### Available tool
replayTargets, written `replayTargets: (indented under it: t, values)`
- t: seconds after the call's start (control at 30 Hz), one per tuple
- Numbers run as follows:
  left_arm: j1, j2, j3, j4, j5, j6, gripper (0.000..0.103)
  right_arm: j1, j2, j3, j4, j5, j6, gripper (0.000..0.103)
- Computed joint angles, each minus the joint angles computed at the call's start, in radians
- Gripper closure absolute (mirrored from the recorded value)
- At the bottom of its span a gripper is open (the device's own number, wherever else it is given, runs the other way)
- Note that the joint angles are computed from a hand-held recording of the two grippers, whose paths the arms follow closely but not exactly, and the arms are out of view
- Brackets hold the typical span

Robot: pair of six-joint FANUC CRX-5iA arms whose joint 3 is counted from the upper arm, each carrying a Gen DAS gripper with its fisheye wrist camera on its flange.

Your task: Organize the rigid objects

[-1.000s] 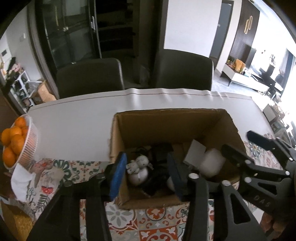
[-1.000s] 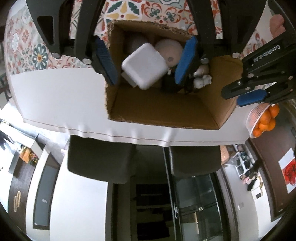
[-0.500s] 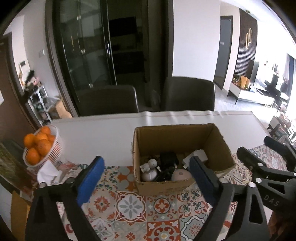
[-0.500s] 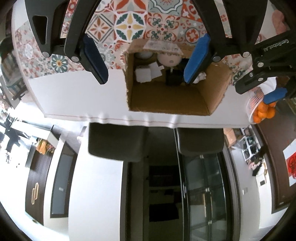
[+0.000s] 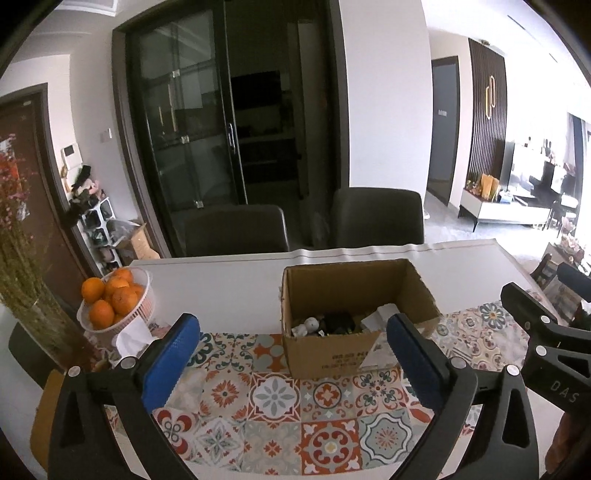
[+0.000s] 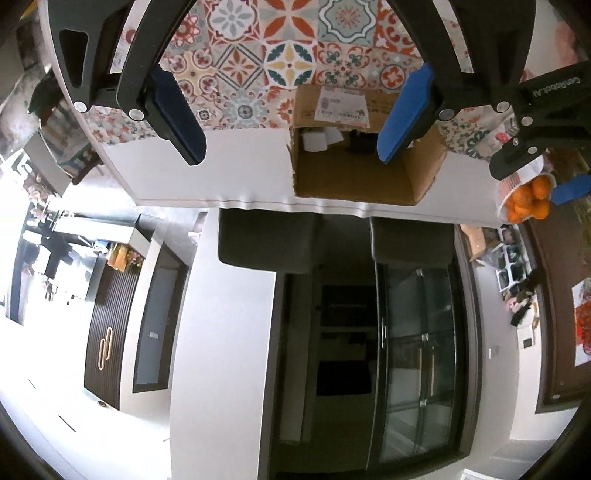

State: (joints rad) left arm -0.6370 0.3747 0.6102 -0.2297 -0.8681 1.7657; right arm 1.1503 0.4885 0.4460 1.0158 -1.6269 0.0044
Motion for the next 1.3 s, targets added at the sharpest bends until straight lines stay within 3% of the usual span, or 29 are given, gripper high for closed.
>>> replayTargets:
  t: [0.37,0.57,1.0,1.3]
  values:
    - [-0.033,-0.153,-0.152,-0.099,0.044,0.089,0.0,0.08,-0.011,0.001,0.039,-0.055,-0.049,0.006]
    - [-0.033,-0.209,-0.214,-0.097,0.071,0.109,0.0,0.112,-0.023,-0.014,0.049,-0.059,-0.091,0.005]
    - [-0.061,-0.258,-0.25,-0.165,0.107,0.155,0.0,0.149,-0.02,-0.004,0.08,-0.091,-0.092,0.004]
    - [-0.055,-0.265,-0.263,-0.151,0.119,0.147,0.0,0.151,-0.015,0.001,0.093,-0.101,-0.085,0.004]
